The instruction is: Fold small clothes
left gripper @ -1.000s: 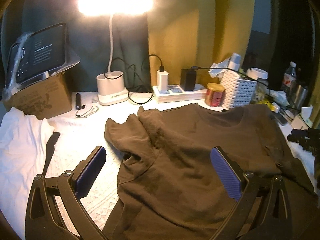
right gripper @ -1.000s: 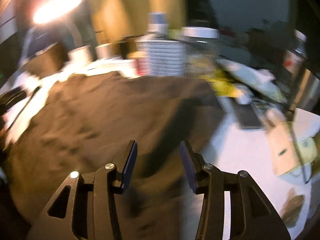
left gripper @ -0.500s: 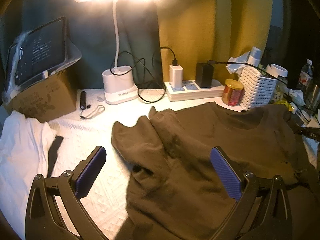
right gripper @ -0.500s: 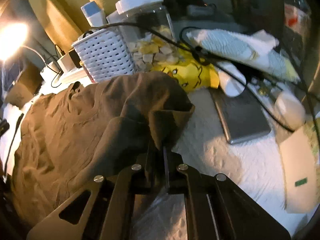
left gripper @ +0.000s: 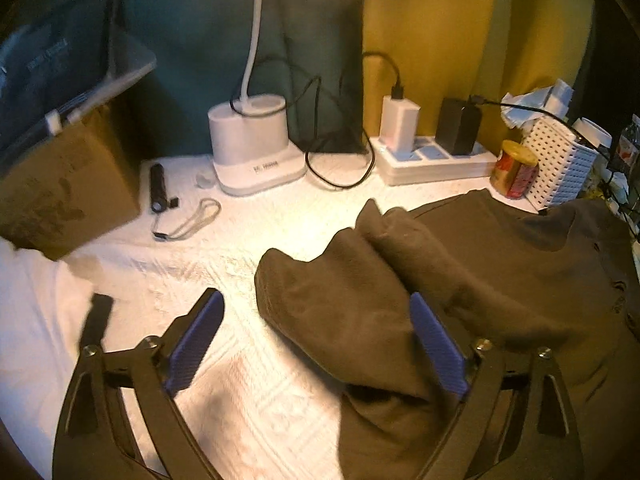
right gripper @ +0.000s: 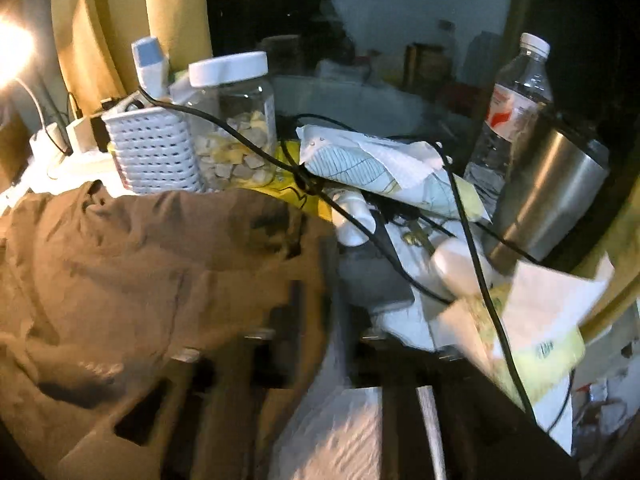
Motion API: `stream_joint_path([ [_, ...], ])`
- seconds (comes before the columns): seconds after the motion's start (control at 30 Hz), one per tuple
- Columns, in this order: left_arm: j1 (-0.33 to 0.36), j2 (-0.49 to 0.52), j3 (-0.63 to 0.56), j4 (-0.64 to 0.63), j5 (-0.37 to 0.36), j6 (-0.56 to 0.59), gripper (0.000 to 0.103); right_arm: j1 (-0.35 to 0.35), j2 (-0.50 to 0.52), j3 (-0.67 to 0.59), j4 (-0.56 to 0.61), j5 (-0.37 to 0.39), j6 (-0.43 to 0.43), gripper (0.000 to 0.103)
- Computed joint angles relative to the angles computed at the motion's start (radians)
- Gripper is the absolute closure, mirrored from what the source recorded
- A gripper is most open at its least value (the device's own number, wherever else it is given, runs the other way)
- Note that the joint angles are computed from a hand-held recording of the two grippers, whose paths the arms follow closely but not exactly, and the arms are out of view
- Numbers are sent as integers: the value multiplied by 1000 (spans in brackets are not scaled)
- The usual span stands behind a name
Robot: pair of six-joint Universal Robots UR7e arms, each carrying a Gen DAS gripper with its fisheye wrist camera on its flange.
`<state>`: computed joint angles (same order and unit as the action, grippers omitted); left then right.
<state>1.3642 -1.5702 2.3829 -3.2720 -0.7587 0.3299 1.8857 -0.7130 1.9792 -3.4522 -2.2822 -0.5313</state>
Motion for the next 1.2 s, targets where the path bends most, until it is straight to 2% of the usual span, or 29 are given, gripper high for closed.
stream_joint_path([
  [0.03, 18, 5, -11, 16, -19, -3, 14, 7, -13, 15, -9, -4, 12, 47],
  [0.07, 37, 11, -24, 40, -42, -7, 15, 20, -24, 38, -32, -13, 20, 45],
  [0.1, 56, 14, -38, 69, -64, -13, 16, 32, -30, 49, -36, -25, 28, 45],
  [0.2, 106, 20, -63, 133, -144, -21, 31, 61, -33, 64, -35, -62, 73, 45],
  [0.23, 111, 25, -61, 117, -152, -2, 34, 71, -35, 73, -32, -73, 92, 45],
  [0.3, 119, 18, -60, 118, -189, 34, 54, 91, -42, 100, -26, -100, 134, 45],
  [0.33, 131, 5, -67, 159, -234, 39, 85, 102, -45, 114, -20, -113, 162, 45],
  [0.37, 133, 4, -67, 158, -238, 55, 100, 111, -48, 118, -5, -121, 186, 45],
  [0.43, 145, -6, -70, 158, -256, 67, 100, 131, -52, 135, 19, -141, 242, 45],
  [0.6, 165, -66, -47, 126, -307, 64, 101, 186, -40, 147, 45, -192, 317, 45],
  [0.87, 160, -165, 12, 89, -355, 90, 101, 271, -52, 189, 80, -237, 442, 45],
  [1.03, 126, -236, 43, 99, -377, 111, 101, 314, -54, 215, 92, -240, 516, 45],
  [1.2, 77, -261, 66, 99, -397, 124, 101, 345, -53, 245, 59, -222, 552, 45],
])
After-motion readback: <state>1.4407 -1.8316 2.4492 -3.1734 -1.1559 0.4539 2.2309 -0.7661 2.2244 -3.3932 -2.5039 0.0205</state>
